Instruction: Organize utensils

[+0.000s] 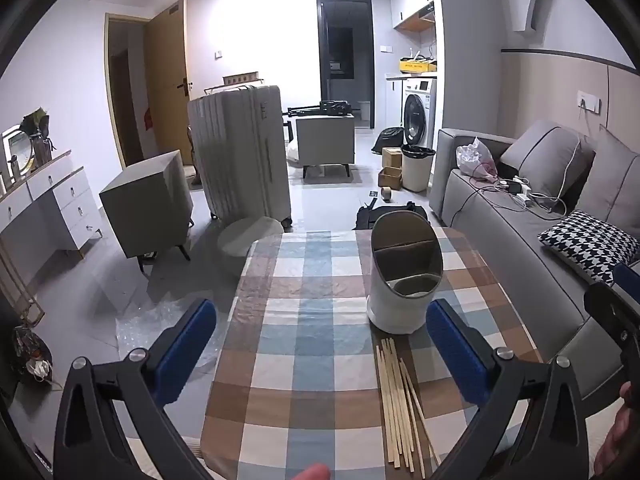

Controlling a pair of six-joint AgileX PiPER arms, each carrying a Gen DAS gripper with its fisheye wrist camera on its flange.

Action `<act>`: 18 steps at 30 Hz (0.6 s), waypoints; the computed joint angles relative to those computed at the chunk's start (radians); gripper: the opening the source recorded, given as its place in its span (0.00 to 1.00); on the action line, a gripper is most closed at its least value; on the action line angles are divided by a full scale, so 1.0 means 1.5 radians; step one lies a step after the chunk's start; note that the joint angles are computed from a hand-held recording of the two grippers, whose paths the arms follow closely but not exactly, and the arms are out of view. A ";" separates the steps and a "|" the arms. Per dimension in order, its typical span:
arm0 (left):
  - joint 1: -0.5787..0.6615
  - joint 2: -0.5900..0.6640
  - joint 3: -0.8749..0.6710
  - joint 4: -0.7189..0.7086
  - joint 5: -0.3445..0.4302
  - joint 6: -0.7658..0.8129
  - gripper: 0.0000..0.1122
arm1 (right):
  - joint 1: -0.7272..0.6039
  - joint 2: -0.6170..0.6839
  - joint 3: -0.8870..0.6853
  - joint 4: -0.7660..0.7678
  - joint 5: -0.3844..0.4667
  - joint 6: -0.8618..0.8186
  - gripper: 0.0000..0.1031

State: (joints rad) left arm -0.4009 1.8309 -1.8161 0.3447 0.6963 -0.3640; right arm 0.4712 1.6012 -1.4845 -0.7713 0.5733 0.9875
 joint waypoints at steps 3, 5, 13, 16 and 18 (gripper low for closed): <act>-0.005 -0.006 0.006 0.017 0.003 -0.021 0.91 | 0.002 0.004 -0.007 0.009 0.012 -0.012 1.00; 0.003 0.003 -0.005 -0.023 0.006 0.016 0.91 | 0.000 0.009 -0.009 0.010 0.012 -0.008 1.00; -0.004 0.006 0.002 -0.017 0.004 0.006 0.91 | -0.005 0.001 -0.005 0.000 0.002 -0.008 1.00; -0.001 0.002 0.006 -0.023 0.001 0.007 0.91 | 0.009 -0.002 0.000 -0.030 0.010 0.017 1.00; 0.004 0.000 0.006 -0.032 -0.001 0.015 0.91 | 0.011 0.000 -0.006 -0.030 0.015 0.016 1.00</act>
State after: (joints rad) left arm -0.3946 1.8311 -1.8072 0.2970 0.6947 -0.3419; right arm 0.4883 1.6015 -1.4936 -0.8171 0.5954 1.0109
